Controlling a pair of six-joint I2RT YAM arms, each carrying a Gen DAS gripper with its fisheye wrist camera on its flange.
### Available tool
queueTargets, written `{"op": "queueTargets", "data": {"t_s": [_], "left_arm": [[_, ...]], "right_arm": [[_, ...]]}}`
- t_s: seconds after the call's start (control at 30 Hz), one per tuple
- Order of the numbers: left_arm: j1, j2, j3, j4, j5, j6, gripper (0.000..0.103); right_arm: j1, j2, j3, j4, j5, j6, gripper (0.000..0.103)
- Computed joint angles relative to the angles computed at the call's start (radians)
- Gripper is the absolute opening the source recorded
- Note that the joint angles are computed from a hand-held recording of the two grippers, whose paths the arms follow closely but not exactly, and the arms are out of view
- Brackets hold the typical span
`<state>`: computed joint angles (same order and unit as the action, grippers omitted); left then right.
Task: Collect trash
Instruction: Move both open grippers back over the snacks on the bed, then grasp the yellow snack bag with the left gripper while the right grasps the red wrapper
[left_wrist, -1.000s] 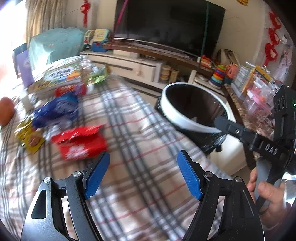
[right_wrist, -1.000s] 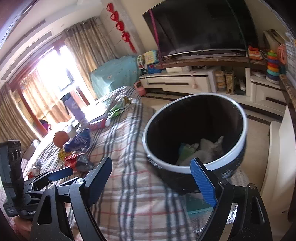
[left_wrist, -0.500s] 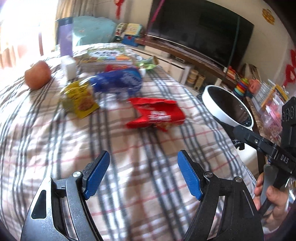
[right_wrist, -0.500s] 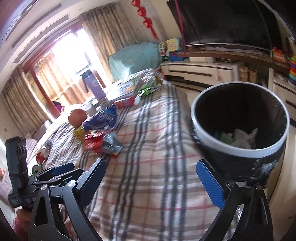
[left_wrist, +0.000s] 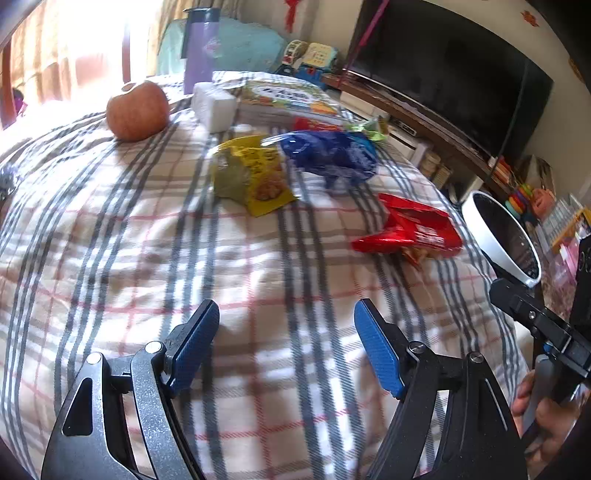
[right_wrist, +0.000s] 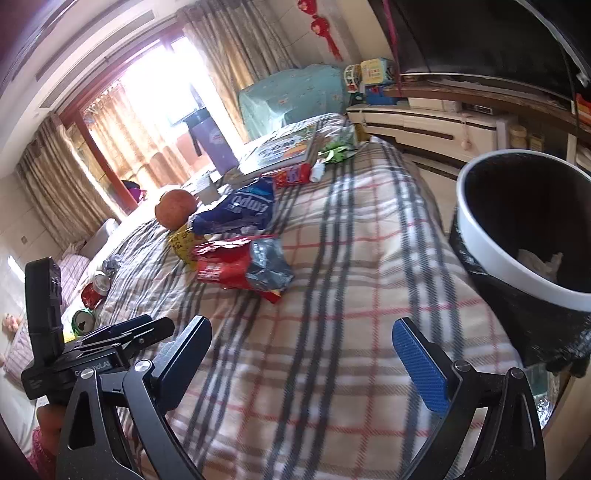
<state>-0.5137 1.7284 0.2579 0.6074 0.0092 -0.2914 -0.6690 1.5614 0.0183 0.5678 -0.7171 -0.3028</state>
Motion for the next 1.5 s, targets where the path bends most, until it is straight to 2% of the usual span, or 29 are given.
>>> {"op": "queueTargets", "data": {"t_s": [0.3,0.5,0.77,0.97,1.03,1.07,1.1,1.13,1.17,1.2,1.23,1.33,1.43,1.5], "left_arm": [[0.098,0.034,0.042,-0.021,0.048,0.035,0.078],[0.164,0.073,0.125,-0.074,0.086,0.084,0.079],[0.213,0.168,0.31,-0.146,0.15,0.13,0.087],[0.199,0.281,0.433,-0.161,0.124,0.128,0.085],[0.189,0.3,0.451,-0.16,0.114,0.134,0.058],[0.19,0.304,0.458,-0.17,0.124,0.14,0.037],[0.19,0.307,0.459,-0.169,0.136,0.146,0.031],[0.19,0.3,0.448,-0.157,0.138,0.152,0.028],[0.188,0.293,0.438,-0.149,0.139,0.154,0.022],[0.185,0.283,0.423,-0.139,0.138,0.157,0.021],[0.183,0.272,0.413,-0.136,0.135,0.156,0.021],[0.178,0.238,0.361,-0.112,0.148,0.148,0.012],[0.159,0.197,0.301,-0.087,0.153,0.133,0.01],[0.136,0.162,0.254,-0.07,0.154,0.122,0.001]], "right_arm": [[0.206,0.088,0.013,0.173,0.096,0.16,0.099],[0.319,0.172,0.051,0.25,0.162,0.224,0.099],[0.385,0.249,0.136,0.25,0.2,0.267,0.099],[0.377,0.283,0.171,0.249,0.179,0.289,0.097],[0.372,0.275,0.161,0.262,0.177,0.291,0.087],[0.364,0.272,0.154,0.269,0.166,0.286,0.075],[0.359,0.269,0.152,0.267,0.158,0.281,0.064],[0.355,0.261,0.145,0.269,0.152,0.277,0.06],[0.356,0.244,0.136,0.267,0.159,0.274,0.05],[0.356,0.228,0.128,0.263,0.167,0.27,0.035],[0.356,0.207,0.121,0.248,0.18,0.265,0.03],[0.318,0.18,0.112,0.216,0.142,0.242,0.025],[0.281,0.128,0.083,0.193,0.122,0.214,0.021],[0.257,0.088,0.07,0.166,0.108,0.197,0.02]]}}
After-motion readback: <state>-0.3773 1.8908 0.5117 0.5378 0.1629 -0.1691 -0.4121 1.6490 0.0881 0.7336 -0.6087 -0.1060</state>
